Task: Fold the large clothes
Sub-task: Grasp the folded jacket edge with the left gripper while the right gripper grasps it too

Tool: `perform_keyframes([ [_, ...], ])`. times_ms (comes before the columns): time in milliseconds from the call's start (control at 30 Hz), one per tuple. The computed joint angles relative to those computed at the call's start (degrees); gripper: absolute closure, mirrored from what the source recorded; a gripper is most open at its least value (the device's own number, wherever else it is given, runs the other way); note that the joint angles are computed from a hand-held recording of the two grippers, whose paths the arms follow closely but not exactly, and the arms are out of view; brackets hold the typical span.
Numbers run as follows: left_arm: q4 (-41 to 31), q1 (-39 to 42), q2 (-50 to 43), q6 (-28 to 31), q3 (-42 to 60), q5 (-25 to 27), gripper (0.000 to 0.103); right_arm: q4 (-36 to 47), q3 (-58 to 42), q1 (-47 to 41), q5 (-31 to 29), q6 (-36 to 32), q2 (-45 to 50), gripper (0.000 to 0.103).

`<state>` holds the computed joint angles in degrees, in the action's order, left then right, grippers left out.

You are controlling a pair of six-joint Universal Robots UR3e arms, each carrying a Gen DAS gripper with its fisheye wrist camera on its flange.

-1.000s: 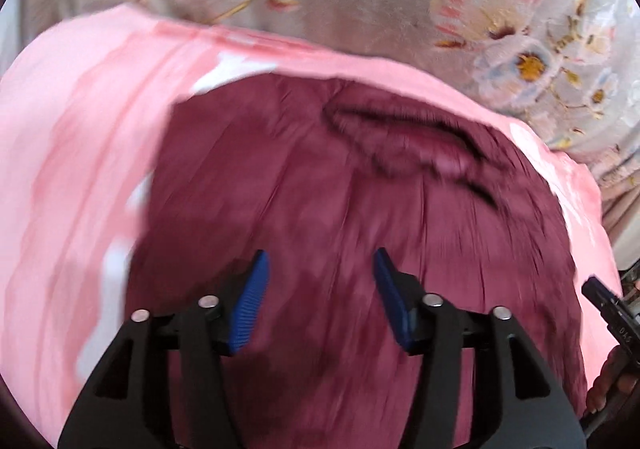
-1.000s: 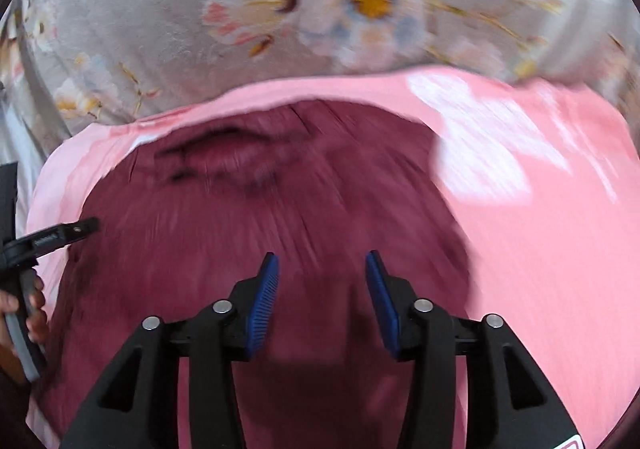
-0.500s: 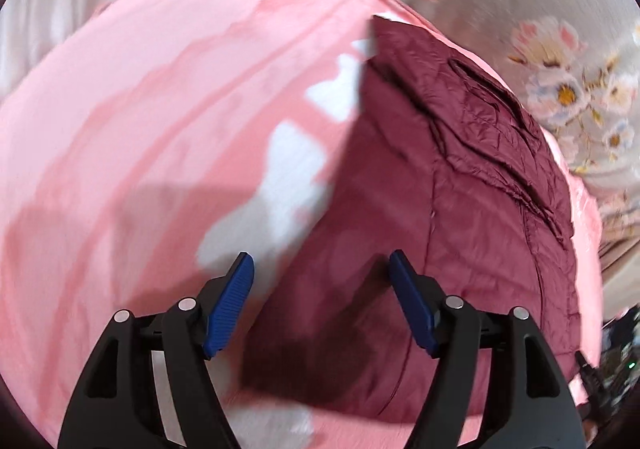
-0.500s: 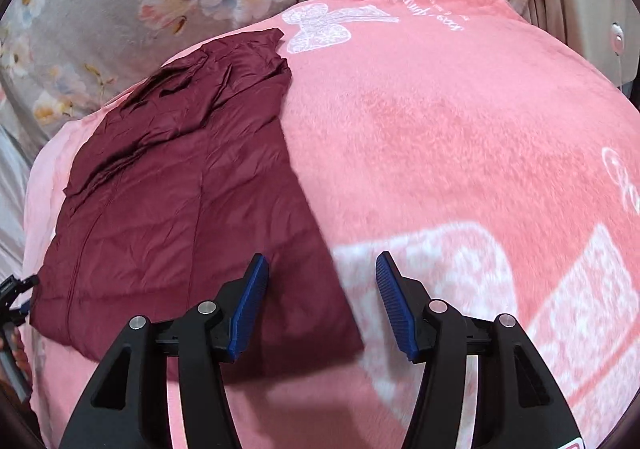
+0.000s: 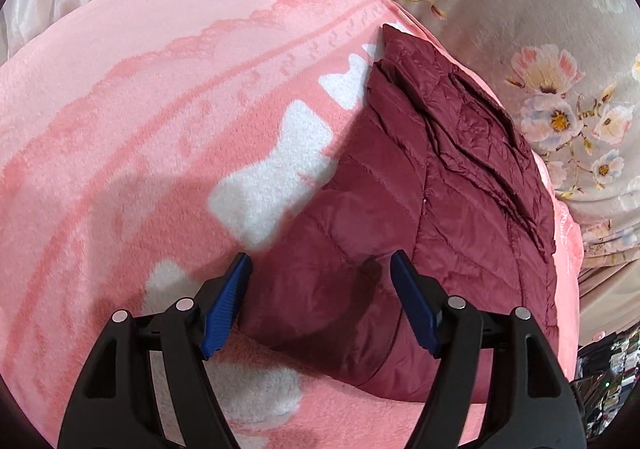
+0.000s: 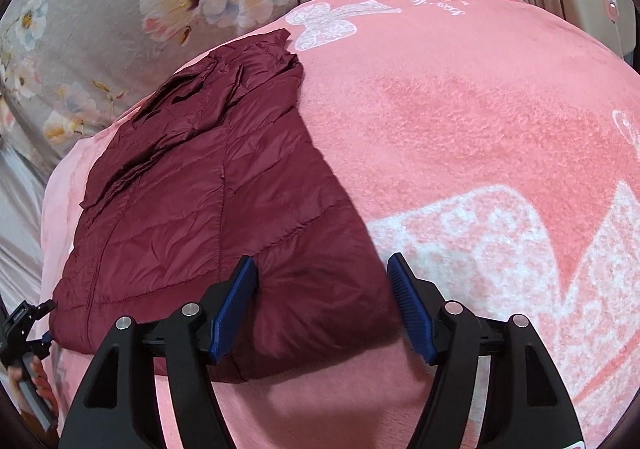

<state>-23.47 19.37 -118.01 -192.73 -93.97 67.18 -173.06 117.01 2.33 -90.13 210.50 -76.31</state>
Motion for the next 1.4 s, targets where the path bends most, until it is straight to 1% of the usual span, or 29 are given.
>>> perform_keyframes([
  [67,0.7,0.5,-0.1,-0.9,-0.4,-0.9,0.034,-1.5,2.8,-1.0,0.8,1.4,-1.6,0.036],
  [100,0.8,0.5,-0.2,-0.9,-0.4,-0.8,0.034,-2.6,4.4,-1.9,2.5,1.6,-2.2,0.036],
  [133,1.0,0.0,-0.5,-0.5,-0.2,0.0,0.035,-3.1,4.9,-2.0,2.9,1.5,-2.3,0.036],
  [167,0.9,-0.9,-0.8,0.3,0.4,1.6,0.038,-3.3,4.7,-1.2,1.8,1.3,-2.0,0.036],
  [200,0.8,-1.6,-0.9,0.9,0.7,2.7,0.047,-2.8,4.0,-0.6,1.2,1.2,-1.7,0.035],
  [233,0.2,-2.1,-1.1,1.7,1.3,2.9,0.052,-3.0,3.5,-0.1,1.1,1.1,-1.2,0.039],
  [267,-0.3,-2.3,-1.2,1.9,1.6,2.5,0.062,-4.0,3.1,-0.1,2.7,0.9,-0.5,0.044],
  [300,-1.0,-2.1,-1.0,2.2,1.7,1.0,0.077,-3.9,2.5,-0.1,3.7,0.9,0.0,0.06],
  [333,-1.4,-1.8,-0.7,2.3,1.6,-0.2,0.082,-3.7,1.8,0.2,4.2,1.1,0.5,0.072],
  [367,-1.6,-1.7,-0.2,2.2,1.3,-0.8,0.09,-3.8,1.3,0.5,4.0,1.3,0.7,0.077],
  [400,-1.4,-1.5,0.7,2.2,0.6,-1.4,0.094,-4.0,1.0,0.9,3.7,1.3,0.6,0.087],
  [433,-1.3,-1.2,1.5,2.4,0.1,-1.9,0.095,-4.0,0.9,1.2,3.4,1.1,0.1,0.093],
  [500,-0.6,-0.5,3.8,2.6,-2.1,-3.6,0.097,-4.7,1.9,1.5,3.0,0.2,-2.1,0.097],
  [667,-2.5,2.1,13.7,5.7,-8.6,-8.7,0.098,-7.1,7.1,2.3,1.5,-0.8,-11.7,0.099],
  [800,-6.9,6.0,25.7,9.2,-15.2,-13.3,0.099,-5.9,11.2,4.8,-1.5,-3.2,-23.3,0.099],
  [867,-12.7,10.0,33.9,12.1,-18.2,-17.4,0.099,-3.5,12.5,6.3,-3.3,-4.8,-30.2,0.1],
  [900,-17.6,13.0,39.4,14.5,-19.5,-20.3,0.099,-2.3,12.6,6.6,-3.6,-5.3,-32.5,0.1],
  [933,-20.9,14.8,42.9,15.9,-19.9,-21.9,0.099,-1.0,12.5,7.3,-4.2,-5.6,-35.0,0.1],
  [1000,-32.5,20.7,51.7,21.6,-19.2,-27.1,0.099,1.8,11.8,8.3,-5.3,-6.0,-39.8,0.1],
  [1100,-43.2,26.4,59.4,26.6,-15.8,-32.9,0.099,3.7,10.2,7.7,-4.5,-5.7,-43.7,0.1],
  [1133,-43.4,26.6,59.8,26.4,-14.7,-33.4,0.099,3.8,9.5,6.7,-3.2,-5.4,-43.7,0.1],
  [1167,-41.2,25.6,58.6,24.5,-13.2,-33.1,0.099,3.8,8.5,4.5,-0.8,-4.9,-43.1,0.1],
  [1200,-35.1,22.2,55.0,20.7,-11.2,-31.2,0.099,3.6,7.6,3.1,0.8,-4.3,-41.8,0.1],
  [1233,-29.9,18.6,50.9,17.3,-8.9,-28.2,0.099,3.3,6.2,1.1,3.2,-3.6,-39.3,0.1],
  [1267,-25.8,14.8,46.7,13.5,-6.5,-24.1,0.098,2.5,4.3,0.3,3.8,-3.0,-35.7,0.1],
  [1300,-21.5,10.4,40.7,11.6,-3.2,-20.1,0.098,1.7,2.8,-0.1,4.0,-2.7,-32.4,0.1],
  [1333,-19.9,8.0,36.8,10.4,-0.5,-17.2,0.098,1.2,0.4,-0.8,4.8,-2.1,-28.5,0.1],
  [1367,-18.7,5.0,31.5,8.4,3.7,-13.0,0.098,0.7,-1.3,-1.2,5.4,-1.4,-25.7,0.1],
  [1400,-17.5,2.3,25.5,7.6,8.5,-9.7,0.098,0.3,-4.8,-1.8,6.6,-0.7,-21.0,0.1],
])
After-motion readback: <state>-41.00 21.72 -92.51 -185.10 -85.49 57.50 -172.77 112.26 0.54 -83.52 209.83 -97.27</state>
